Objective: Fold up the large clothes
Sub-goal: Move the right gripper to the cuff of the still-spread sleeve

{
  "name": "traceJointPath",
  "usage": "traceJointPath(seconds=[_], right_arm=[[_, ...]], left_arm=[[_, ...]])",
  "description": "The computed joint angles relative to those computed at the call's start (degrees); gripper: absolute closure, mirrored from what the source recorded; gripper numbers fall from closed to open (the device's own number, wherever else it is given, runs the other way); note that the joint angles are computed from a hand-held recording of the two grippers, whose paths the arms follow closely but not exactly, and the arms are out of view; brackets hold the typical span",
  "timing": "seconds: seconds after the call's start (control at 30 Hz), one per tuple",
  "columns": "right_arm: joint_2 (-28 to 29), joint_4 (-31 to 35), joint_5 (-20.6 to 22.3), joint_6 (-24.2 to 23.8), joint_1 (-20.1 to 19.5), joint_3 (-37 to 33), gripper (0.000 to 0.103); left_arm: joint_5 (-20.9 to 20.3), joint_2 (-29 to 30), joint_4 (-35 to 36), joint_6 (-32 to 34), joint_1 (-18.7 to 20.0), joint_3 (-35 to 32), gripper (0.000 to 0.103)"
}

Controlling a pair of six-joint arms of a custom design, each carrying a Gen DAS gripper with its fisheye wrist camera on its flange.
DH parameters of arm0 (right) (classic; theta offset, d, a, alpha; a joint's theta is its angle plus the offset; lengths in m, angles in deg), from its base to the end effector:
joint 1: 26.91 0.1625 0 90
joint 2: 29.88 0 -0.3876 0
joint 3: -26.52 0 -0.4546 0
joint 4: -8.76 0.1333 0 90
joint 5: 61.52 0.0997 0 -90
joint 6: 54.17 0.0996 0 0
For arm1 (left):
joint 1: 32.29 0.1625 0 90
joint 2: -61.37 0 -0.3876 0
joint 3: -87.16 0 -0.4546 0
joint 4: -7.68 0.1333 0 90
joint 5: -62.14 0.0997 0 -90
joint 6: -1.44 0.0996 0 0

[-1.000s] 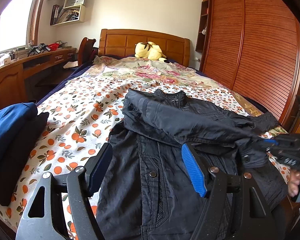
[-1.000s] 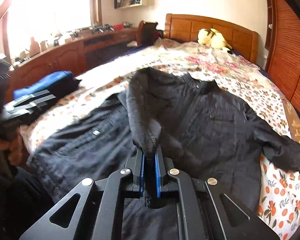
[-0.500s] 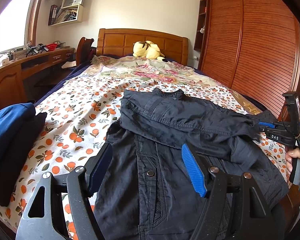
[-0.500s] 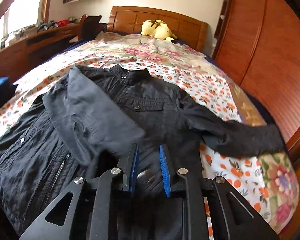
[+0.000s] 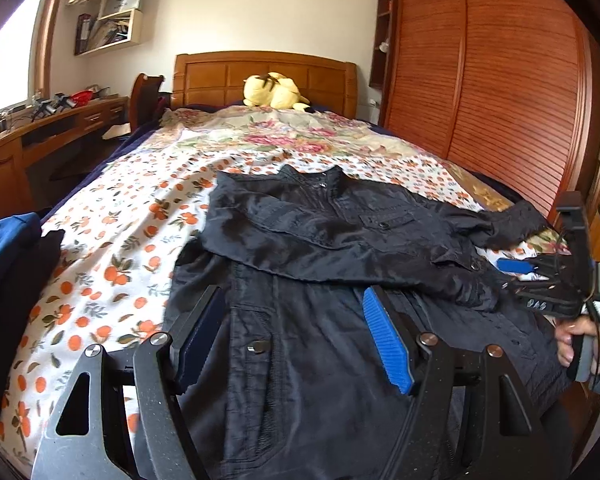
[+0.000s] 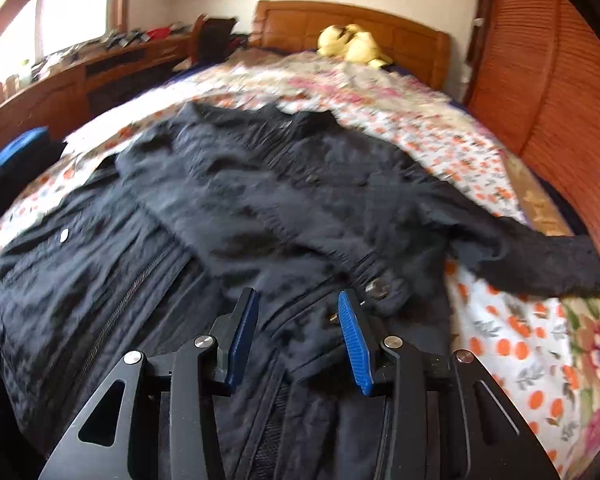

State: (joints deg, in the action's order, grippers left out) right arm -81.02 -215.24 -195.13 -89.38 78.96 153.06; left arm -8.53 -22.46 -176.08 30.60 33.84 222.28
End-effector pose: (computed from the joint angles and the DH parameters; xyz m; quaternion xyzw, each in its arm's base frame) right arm 0.1910 -0.4356 0.0719 0.1851 -0.8089 0.3935 0.3956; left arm -0.0353 -0.4906 0.1911 0.3558 0.8494 -0.3495 0.1728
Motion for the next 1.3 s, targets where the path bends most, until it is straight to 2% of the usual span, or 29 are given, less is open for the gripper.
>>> traceJointPath(seconds=[0.1, 0.2, 0.37, 0.5, 0.63, 0.73, 0.83, 0.97, 1.1, 1.23, 1.3], right_arm=[[0.39, 3.44, 0.03, 0.09, -2.35, -0.53, 0.06], [-0.18, 5.49, 2.18, 0.57, -4.76, -0.07, 0.06], [-1.0, 5.03, 3.27, -0.44, -5.56, 0.54, 0.06], [-3.16, 4.61, 4.82, 1.7, -5.14, 3.1, 0.06], [-7.64, 1.06, 6.06, 1.54, -5.11, 7.98, 0.06], [-11.05, -2.05, 5.19, -0.14, -5.33, 11.11, 0.06], [-15.34, -3.85, 3.98, -1.25, -6.92, 13.51, 0.05], [-22.98, -1.83, 3.96, -1.88, -11.23, 15.63, 0.04], [-28.39, -0.49, 2.35, -2.92, -15.18, 15.3, 0.04], [-34.01, 2.44, 2.14, -0.56, -19.09, 14.22, 0.04], [-34.94, 3.53, 1.04, 0.61, -19.92, 12.5, 0.04]], left_arm=[[-0.24, 1.5, 0.63, -0.84, -0.76, -0.12, 0.03], [0.59, 3.39, -0.22, -0.65, -1.88, -0.09, 0.03], [-0.07, 6.64, -1.92, -1.71, -3.43, -0.33, 0.03], [0.07, 9.48, -3.94, -2.39, -4.47, -0.7, 0.03], [0.09, 11.56, -4.84, -2.63, -5.34, -0.86, 0.03], [0.16, 13.07, -5.74, -2.88, -6.09, -0.94, 0.03], [-0.09, 14.17, -6.31, -3.27, -6.6, -0.99, 0.03], [0.84, 15.61, -6.73, -3.94, -7.59, -1.08, 0.03], [0.19, 15.98, -6.85, -4.28, -8.1, -0.7, 0.03], [-0.12, 16.54, -6.79, -4.24, -8.48, -0.67, 0.03], [-0.08, 16.98, -6.42, -4.37, -8.64, -0.85, 0.03]])
